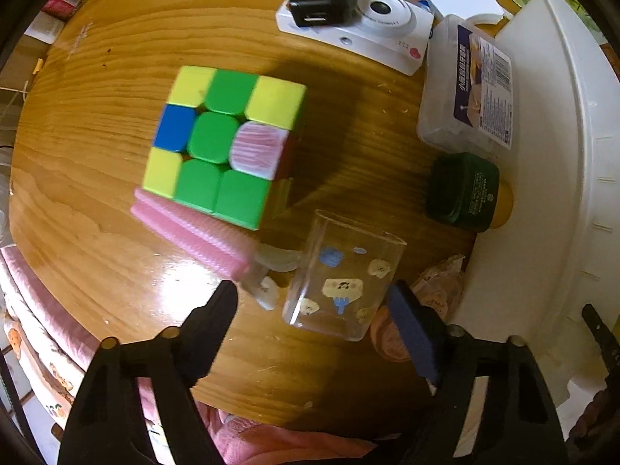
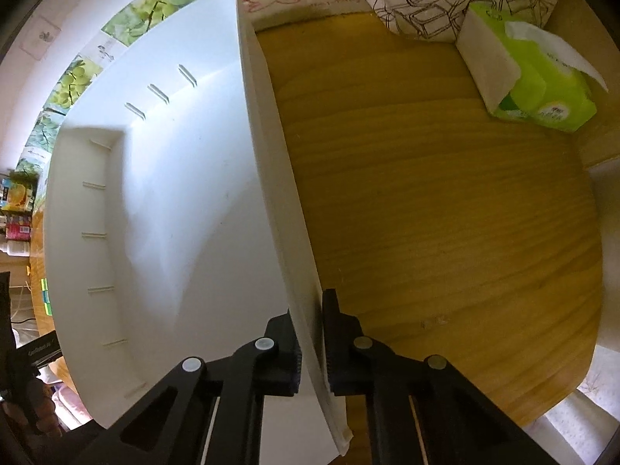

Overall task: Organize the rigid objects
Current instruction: 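Reach left gripper toward the clear sticker cup while right gripper grasps the white basket rim, then close the left gripper around the clear sticker cup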

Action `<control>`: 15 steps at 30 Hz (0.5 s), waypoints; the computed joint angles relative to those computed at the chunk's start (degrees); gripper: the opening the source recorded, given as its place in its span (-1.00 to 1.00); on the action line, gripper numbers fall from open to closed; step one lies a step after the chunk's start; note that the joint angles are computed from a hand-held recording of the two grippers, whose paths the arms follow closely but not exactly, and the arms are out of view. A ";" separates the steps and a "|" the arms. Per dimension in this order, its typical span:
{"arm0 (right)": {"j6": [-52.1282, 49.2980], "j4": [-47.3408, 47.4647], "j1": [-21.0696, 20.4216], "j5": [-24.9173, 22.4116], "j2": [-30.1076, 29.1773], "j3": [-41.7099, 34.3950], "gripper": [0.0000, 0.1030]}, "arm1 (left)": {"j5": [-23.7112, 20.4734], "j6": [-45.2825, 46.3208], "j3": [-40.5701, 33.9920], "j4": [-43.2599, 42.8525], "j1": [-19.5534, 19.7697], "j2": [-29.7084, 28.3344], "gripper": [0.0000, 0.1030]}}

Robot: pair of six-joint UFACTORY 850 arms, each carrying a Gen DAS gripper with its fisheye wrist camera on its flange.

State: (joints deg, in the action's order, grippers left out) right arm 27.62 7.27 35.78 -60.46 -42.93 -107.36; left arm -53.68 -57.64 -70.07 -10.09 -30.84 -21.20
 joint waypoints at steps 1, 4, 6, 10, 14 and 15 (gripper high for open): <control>-0.06 0.11 -0.09 0.05 0.04 0.12 -0.82 | -0.61 -0.16 -1.16 0.16 -0.12 -0.99 0.56; -0.30 0.26 -0.32 -0.02 0.20 0.31 -0.82 | -1.73 -0.26 -3.66 0.84 -0.48 -2.94 0.53; -0.19 0.35 -0.32 0.05 0.16 0.31 -0.82 | -2.18 -0.07 -5.19 0.96 -0.34 -4.48 0.51; -0.42 0.72 -0.71 0.10 0.21 0.50 -0.82 | -3.55 0.52 -7.53 1.37 -0.07 -6.45 0.47; -0.54 0.79 -0.70 0.55 -0.01 0.68 -0.82 | -4.50 0.53 -8.91 1.52 -0.21 -6.97 0.43; -0.50 0.83 -0.62 0.72 0.09 0.90 -0.82 | -4.53 0.56 -9.13 1.46 -0.14 -7.16 0.42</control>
